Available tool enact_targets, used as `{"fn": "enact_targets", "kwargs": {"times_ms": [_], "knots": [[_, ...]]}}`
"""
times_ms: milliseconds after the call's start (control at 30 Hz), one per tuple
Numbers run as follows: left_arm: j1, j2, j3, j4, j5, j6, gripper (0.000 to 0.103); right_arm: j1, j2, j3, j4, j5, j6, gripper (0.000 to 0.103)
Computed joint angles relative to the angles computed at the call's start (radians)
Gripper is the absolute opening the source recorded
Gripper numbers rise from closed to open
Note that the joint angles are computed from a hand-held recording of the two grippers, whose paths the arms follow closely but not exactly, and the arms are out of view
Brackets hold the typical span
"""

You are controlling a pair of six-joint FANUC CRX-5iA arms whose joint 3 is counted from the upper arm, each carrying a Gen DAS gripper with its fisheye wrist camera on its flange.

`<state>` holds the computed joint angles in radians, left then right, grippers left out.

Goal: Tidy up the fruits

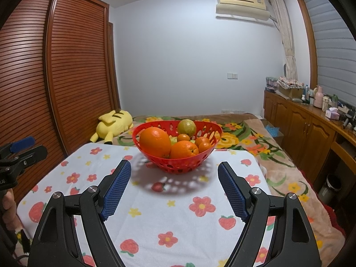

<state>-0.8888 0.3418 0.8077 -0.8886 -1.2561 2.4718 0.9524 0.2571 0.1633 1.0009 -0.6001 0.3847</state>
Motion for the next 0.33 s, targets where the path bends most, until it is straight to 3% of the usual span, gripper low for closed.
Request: {"fn": "enact_targets", "kwargs": {"times_ms": [333], "knots": [[-0.001,0.001,0.002,0.0,-0.002,0.0,0.094,0.0,0.001,0.0,0.001,-0.001,-0.001,0.082]]}}
